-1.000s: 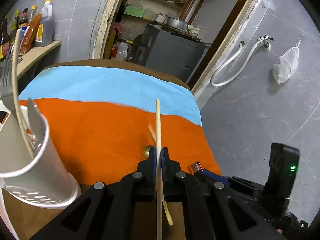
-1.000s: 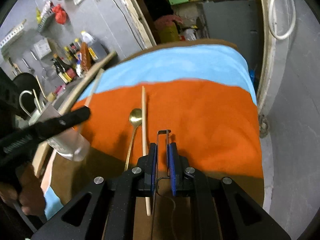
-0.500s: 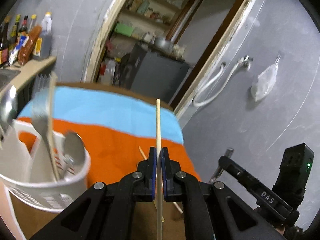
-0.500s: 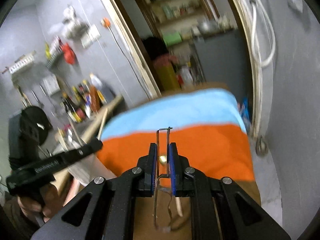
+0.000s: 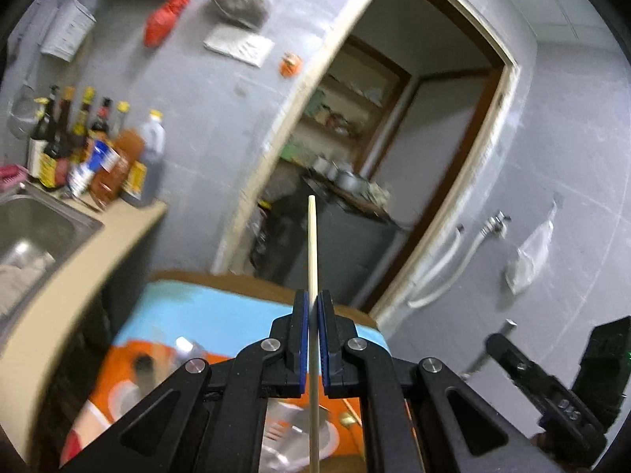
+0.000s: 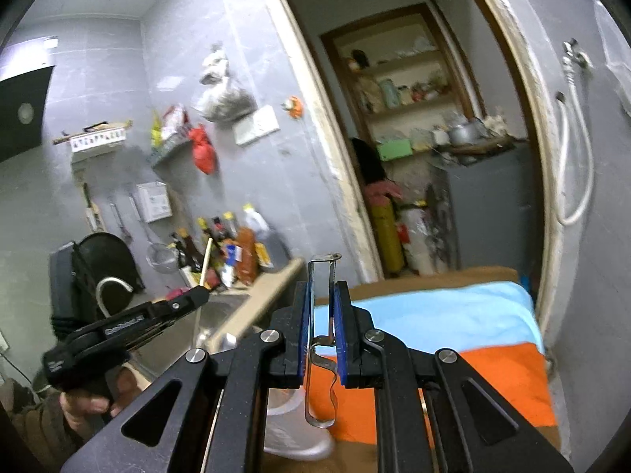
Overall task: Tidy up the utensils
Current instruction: 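Carry the chopstick and peeler over the caddy and open both grippers to release them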
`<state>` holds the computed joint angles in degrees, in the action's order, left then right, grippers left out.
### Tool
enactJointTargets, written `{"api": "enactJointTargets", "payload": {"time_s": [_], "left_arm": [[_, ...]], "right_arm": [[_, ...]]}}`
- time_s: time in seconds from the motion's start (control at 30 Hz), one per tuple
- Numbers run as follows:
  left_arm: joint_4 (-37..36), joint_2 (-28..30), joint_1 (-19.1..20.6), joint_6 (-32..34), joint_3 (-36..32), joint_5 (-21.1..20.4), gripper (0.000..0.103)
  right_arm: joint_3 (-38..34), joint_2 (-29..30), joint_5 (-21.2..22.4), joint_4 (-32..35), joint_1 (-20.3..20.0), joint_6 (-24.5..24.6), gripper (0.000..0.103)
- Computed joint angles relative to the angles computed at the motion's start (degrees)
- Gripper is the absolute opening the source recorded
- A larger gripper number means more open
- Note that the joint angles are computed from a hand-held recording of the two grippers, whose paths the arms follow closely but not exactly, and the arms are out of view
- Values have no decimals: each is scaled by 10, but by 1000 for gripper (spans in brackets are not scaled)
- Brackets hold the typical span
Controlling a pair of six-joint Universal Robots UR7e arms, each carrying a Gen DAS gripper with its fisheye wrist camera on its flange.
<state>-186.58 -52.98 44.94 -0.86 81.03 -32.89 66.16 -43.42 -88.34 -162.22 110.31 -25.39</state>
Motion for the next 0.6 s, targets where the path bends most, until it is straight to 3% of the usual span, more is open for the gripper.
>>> {"api": "enactJointTargets", "payload": {"time_s": [0.3,0.6], "left_arm": [[-80,-35,24,65,14,13,5],[-81,-32,53,50,20,-1,5]], "right_arm": [[-41,50,-2,1,35,-22,11],[-49,75,-47,23,32,-29,11]]}}
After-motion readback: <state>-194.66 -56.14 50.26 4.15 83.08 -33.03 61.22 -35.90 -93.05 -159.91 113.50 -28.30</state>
